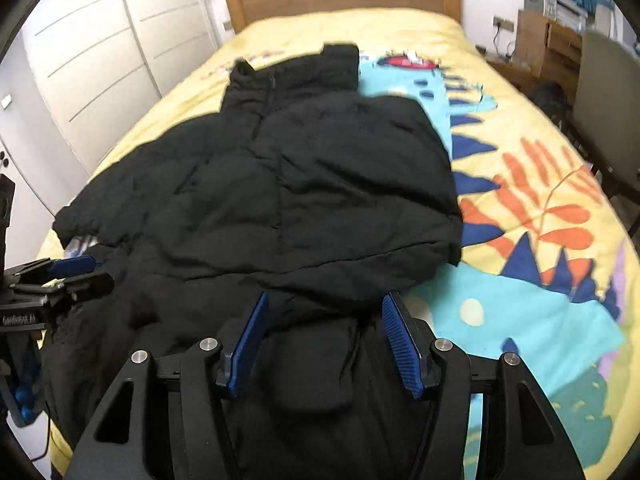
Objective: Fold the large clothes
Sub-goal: 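Move the left gripper to the other sleeve cuff and close on it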
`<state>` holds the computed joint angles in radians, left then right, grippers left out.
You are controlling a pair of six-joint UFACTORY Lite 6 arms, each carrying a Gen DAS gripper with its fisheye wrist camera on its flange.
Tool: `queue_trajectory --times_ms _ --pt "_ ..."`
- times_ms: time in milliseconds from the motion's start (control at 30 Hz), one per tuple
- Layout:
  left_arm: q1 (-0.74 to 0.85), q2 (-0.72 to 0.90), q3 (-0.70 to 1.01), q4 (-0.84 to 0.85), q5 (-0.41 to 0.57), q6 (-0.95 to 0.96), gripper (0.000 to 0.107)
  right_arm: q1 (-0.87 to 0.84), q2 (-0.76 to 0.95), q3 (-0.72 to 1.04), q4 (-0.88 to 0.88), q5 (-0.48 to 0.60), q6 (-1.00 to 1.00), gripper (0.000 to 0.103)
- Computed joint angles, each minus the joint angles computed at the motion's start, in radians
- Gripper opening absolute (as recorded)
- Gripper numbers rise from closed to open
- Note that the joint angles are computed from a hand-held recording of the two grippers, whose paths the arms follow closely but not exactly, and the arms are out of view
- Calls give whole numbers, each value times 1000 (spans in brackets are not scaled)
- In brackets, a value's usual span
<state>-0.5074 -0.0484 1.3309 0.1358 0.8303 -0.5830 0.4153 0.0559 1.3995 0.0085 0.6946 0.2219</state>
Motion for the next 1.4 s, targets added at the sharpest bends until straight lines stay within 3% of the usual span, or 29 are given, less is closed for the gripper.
queue_trajectory --times_ms 133,233,467,600,767,1000,1400 --pt "57 -209 -100 -6 54 49 83 76 -125 -11 -85 47 128 59" --pt "172 -328 -137 -91 114 186 83 170 -197 -10 -202 105 289 59" --pt "862 -498 -220 -524 299 806 83 371 -351 -56 -407 240 627 59" --pt "1278 -411 -207 -695 416 1121 83 458 -395 -54 -481 334 739 59" --pt "1515 -246 -179 -776 427 1281 83 518 -435 -48 -536 427 810 59" --pt "1623 66 -68 -858 343 1288 83 544 -482 -52 -584 546 885 59" --pt "1584 585 308 -1036 258 1109 83 387 -488 -73 -545 573 853 59"
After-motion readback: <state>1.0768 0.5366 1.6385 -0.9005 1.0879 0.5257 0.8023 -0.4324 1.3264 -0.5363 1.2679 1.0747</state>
